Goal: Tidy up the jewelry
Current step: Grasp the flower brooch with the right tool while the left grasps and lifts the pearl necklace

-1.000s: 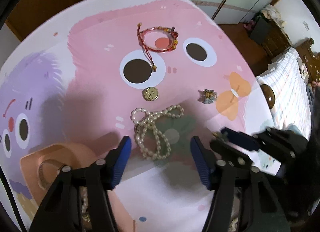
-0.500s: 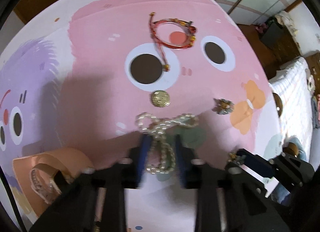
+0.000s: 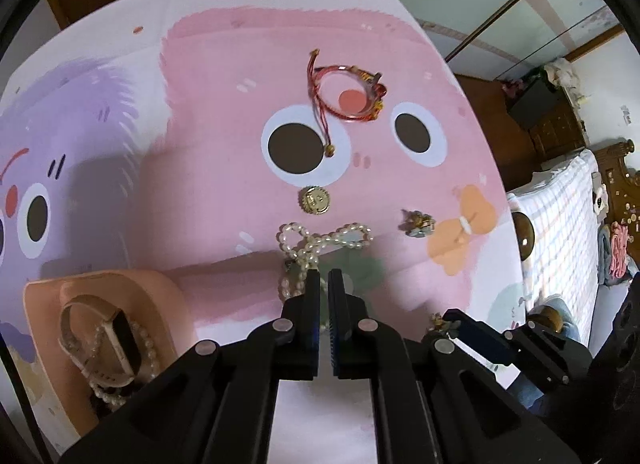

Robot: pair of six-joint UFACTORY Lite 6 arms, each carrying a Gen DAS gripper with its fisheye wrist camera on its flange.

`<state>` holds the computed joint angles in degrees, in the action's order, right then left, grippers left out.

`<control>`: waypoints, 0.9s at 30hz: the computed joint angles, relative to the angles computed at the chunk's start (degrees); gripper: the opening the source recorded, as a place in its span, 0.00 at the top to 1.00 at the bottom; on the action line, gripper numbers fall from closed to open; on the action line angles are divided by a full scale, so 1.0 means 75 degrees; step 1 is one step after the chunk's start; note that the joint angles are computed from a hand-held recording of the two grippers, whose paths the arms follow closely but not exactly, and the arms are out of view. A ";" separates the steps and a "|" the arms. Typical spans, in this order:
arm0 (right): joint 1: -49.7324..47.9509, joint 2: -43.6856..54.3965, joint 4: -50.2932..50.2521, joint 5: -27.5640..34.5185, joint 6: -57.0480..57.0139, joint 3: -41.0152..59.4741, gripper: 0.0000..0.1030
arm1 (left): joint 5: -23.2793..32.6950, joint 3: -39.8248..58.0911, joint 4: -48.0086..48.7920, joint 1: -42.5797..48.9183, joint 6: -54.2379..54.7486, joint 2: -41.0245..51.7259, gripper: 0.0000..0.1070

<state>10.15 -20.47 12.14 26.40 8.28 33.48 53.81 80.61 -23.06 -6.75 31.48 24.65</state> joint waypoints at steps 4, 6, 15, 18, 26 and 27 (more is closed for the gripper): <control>0.0211 -0.0264 -0.0314 0.0158 0.0454 0.0031 0.83 | 0.0076 0.0409 0.0105 -0.0142 -0.0415 0.0439 0.91; 0.0243 -0.0385 -0.0385 0.0200 0.0558 -0.0012 0.83 | 0.0092 0.0485 0.0116 -0.0163 -0.0509 0.0595 0.82; 0.0078 -0.0629 -0.0222 0.0338 0.0404 -0.0111 0.83 | -0.0047 0.1151 0.0771 -0.0350 -0.1153 0.1371 0.70; 0.0020 -0.0563 -0.0120 0.0308 0.0296 -0.0091 0.83 | -0.0110 0.1180 0.0933 -0.0441 -0.1234 0.1471 0.70; -0.0057 -0.0560 0.0111 0.0272 0.0065 -0.0152 0.83 | -0.0192 0.1395 0.1258 -0.0697 -0.1453 0.1661 0.70; -0.0072 -0.0565 0.0144 0.0267 0.0024 -0.0168 0.83 | -0.0109 0.1570 0.1336 -0.0698 -0.1477 0.1746 0.70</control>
<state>9.61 -24.70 13.22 28.40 8.46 32.22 52.99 92.38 -13.04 -11.99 20.40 37.75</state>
